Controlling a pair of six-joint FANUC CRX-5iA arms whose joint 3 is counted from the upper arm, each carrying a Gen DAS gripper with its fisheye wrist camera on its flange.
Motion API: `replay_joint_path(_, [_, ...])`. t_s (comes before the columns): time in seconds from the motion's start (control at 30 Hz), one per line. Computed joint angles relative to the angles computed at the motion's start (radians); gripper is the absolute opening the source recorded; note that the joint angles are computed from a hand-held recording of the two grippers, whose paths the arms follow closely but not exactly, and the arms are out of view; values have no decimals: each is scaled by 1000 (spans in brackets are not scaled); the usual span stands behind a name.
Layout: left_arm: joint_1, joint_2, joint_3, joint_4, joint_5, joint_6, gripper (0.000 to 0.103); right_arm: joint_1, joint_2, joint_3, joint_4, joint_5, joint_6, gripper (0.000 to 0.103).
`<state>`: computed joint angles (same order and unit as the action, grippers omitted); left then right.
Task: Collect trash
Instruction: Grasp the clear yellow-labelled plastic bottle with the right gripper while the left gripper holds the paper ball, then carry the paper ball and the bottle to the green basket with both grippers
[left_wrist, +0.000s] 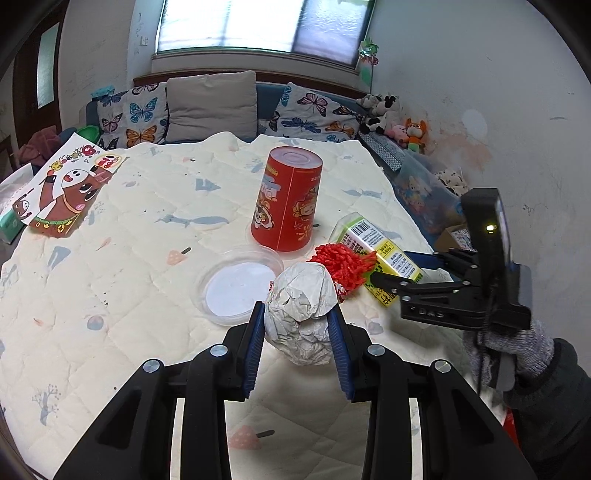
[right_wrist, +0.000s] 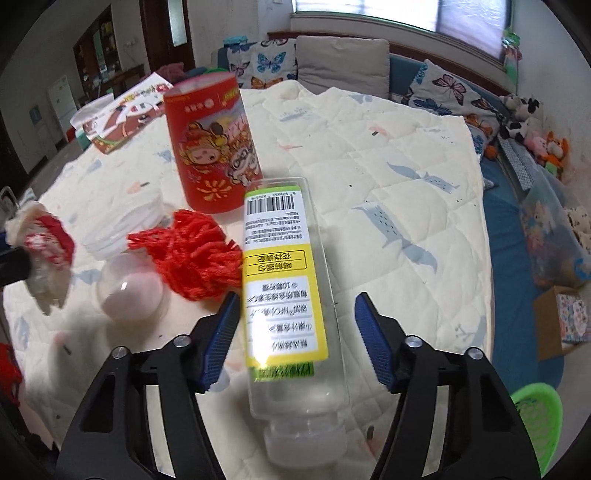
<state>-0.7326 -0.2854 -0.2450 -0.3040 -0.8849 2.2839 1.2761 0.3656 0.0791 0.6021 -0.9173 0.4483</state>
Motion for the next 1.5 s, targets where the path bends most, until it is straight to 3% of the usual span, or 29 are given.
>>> replay_joint_path(0.13, [2,-3,-3,5,2,-3,33,-5,0,-1,-15,22,1,48])
replay_joint_path(0.37, [-6,14,6,15,16,-12,33,11,-53,-63,18,44,-83,47])
replay_joint_path(0.8, [-61,98,78,34,47,-49,33,71,-264,-293,171,59,-369,46])
replay_joint_path(1.13, [-131,205,176,64,81,-104,33,175,-462,-480,261,-162,-589,46])
replay_joint_path(1.33, [-180,295,263,82,76,-149,33,239,-559,-587,212,-306,-713,46])
replay_joint_path(1.5, [-213,370,331,117,73,-196,33,271,-601,-650,126,-367,-785,46])
